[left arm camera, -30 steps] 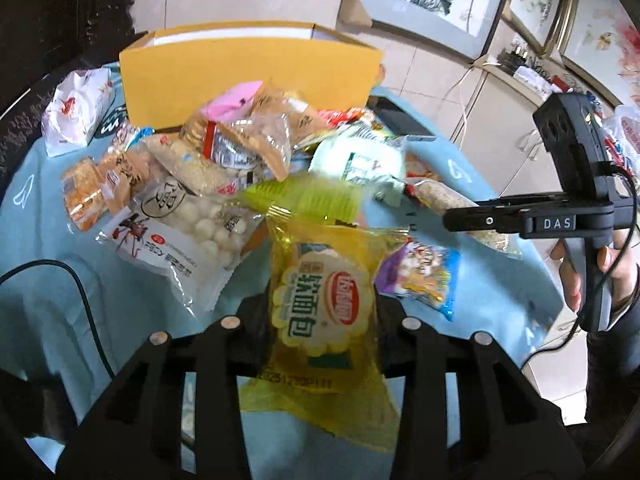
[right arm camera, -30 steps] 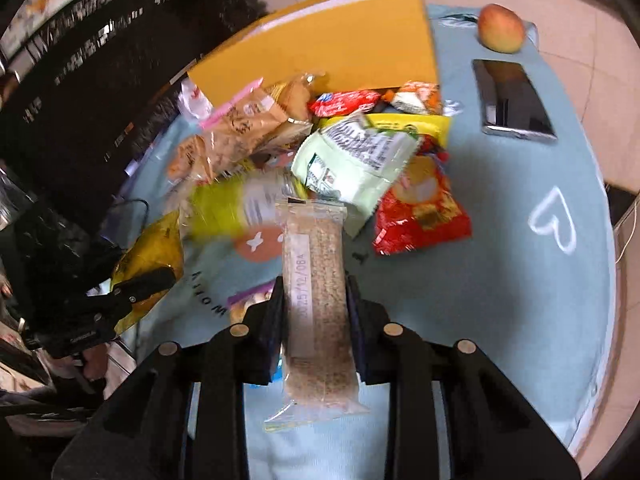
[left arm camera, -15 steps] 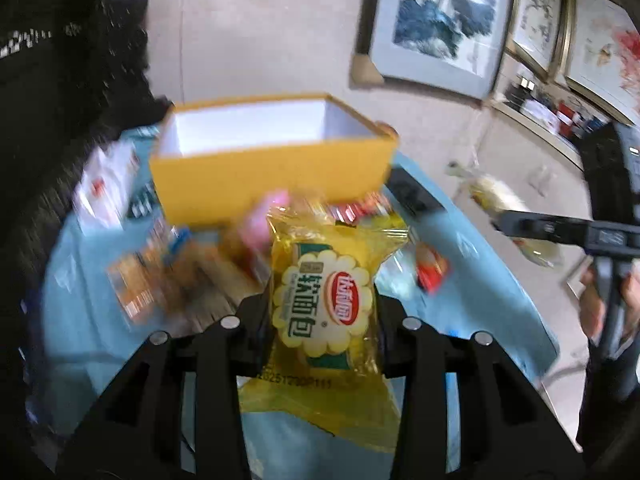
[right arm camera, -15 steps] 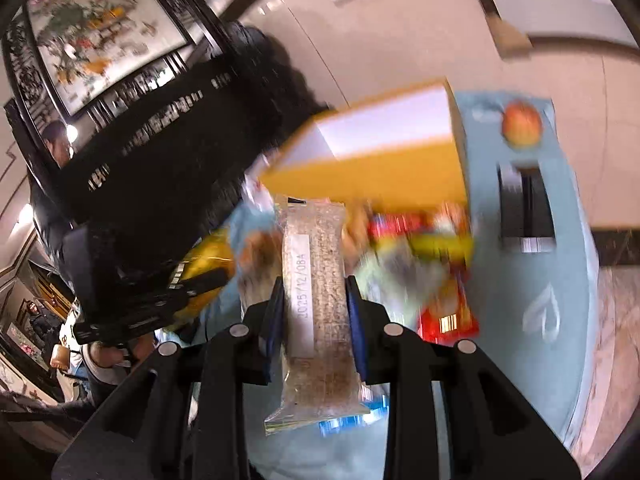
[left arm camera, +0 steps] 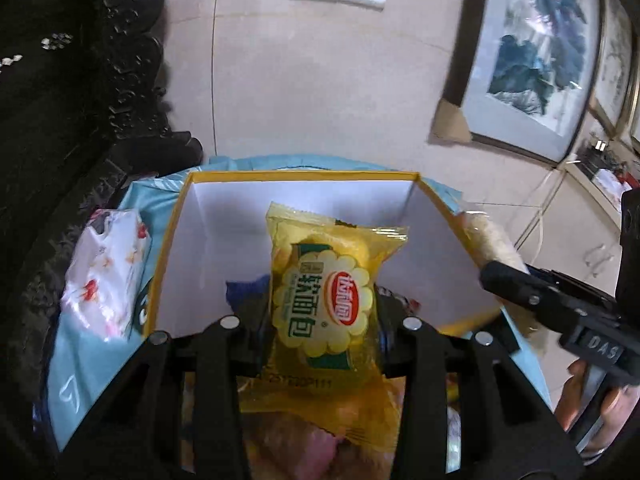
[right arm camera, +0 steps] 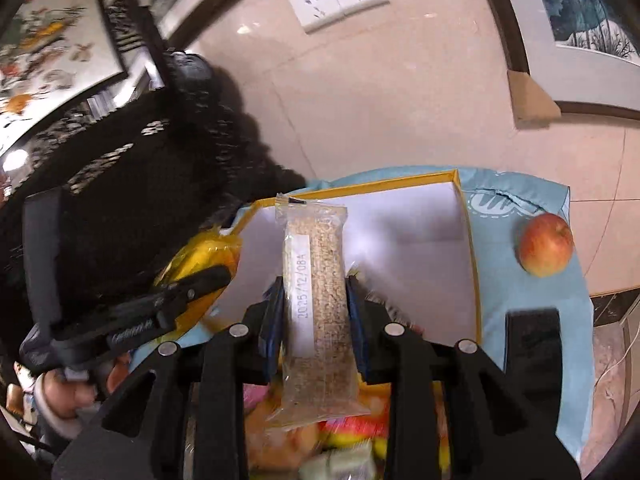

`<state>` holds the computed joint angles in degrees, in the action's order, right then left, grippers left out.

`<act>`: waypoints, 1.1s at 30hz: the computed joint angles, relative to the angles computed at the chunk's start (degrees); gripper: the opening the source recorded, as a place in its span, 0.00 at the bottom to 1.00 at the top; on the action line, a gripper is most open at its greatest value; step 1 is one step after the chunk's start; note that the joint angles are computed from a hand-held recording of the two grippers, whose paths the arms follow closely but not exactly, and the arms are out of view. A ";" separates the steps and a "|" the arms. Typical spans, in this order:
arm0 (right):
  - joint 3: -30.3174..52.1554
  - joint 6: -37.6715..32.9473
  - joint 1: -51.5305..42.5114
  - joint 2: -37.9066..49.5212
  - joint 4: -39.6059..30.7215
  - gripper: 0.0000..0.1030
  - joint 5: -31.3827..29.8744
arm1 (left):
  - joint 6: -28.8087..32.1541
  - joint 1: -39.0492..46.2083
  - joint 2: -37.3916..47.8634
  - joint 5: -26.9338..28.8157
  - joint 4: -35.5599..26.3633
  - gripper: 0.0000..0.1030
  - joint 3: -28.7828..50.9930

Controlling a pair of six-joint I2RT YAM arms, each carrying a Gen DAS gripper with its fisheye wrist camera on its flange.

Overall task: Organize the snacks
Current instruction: 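Carry the yellow bread bag into the box with the left tool while the right drops its bar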

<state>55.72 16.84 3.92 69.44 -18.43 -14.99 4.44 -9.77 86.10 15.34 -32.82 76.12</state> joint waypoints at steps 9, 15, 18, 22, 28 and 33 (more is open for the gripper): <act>-0.69 1.37 -0.25 4.55 3.35 0.70 6.68 | 0.05 -3.40 0.15 -10.82 7.10 0.88 -5.02; -7.19 1.98 0.51 -6.25 -0.82 0.76 6.51 | 2.15 -2.12 -8.74 -9.03 4.65 0.90 -11.79; -9.98 2.59 2.75 -12.44 -3.95 0.78 9.87 | 3.61 -1.91 -14.26 -9.88 2.96 0.91 -15.62; -15.45 4.65 5.43 -23.65 -8.34 0.89 11.09 | 7.11 0.58 -23.13 -8.21 0.24 0.94 -21.80; -23.85 8.61 11.63 -39.59 -18.70 0.92 14.49 | 12.14 11.24 -34.29 -0.50 -5.36 0.96 -31.63; -29.59 14.08 15.90 -49.20 -26.67 0.93 15.15 | 19.24 18.05 -39.86 1.91 -6.96 0.96 -40.19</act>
<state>26.13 30.92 19.82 20.24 -45.10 0.16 23.67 8.28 46.24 17.25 -39.78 35.92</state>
